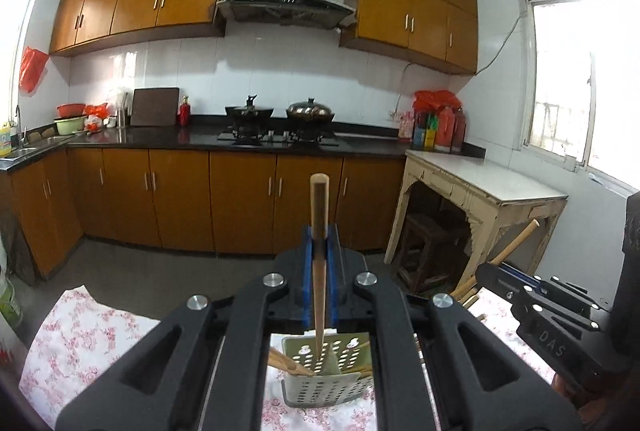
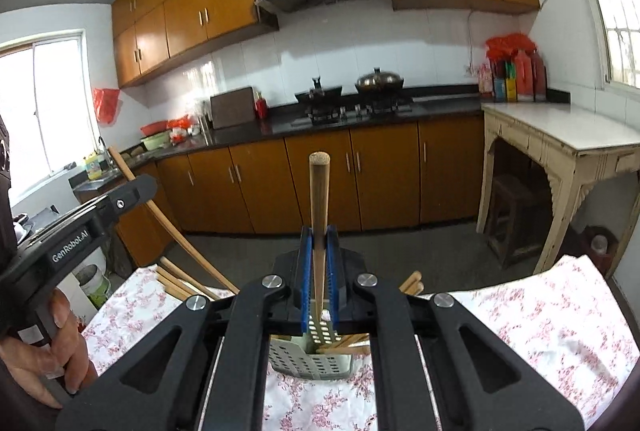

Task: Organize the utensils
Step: 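Lower both chopsticks into the green holder and open both tools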

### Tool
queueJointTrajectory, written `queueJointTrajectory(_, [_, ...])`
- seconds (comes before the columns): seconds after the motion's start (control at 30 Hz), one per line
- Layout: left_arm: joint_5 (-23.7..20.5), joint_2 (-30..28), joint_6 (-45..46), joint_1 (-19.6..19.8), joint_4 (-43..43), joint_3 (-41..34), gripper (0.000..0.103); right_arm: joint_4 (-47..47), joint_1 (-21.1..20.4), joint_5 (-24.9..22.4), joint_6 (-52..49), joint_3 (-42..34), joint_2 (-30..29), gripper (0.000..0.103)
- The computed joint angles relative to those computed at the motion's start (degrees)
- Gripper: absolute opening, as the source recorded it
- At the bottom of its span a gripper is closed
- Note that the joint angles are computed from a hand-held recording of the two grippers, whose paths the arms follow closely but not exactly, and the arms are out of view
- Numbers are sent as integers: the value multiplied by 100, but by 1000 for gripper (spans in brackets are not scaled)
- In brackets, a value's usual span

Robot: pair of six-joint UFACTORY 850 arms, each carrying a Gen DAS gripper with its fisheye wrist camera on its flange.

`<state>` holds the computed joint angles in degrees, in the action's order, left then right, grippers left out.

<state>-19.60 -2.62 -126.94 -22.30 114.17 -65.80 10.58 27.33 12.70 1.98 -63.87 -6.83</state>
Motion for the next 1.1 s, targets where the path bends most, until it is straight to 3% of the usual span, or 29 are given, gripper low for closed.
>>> queueJointTrajectory(0.43, [306, -425, 219, 215, -244, -142, 8, -2867, -120, -569, 3123, -364, -538, 8])
queueJointTrajectory(0.83, [400, -387, 5, 247, -92, 28, 8, -2238, -104, -651, 2478, -409, -570, 8])
queueJointTrajectory(0.97, [419, -243, -291, 275, 127, 162, 31, -1937, -111, -628, 2201, -369, -514, 9])
queueJointTrajectory(1.1, [421, 3, -711, 334, 456, 377, 39, -1026, -76, -537, 1342, -269, -416, 12])
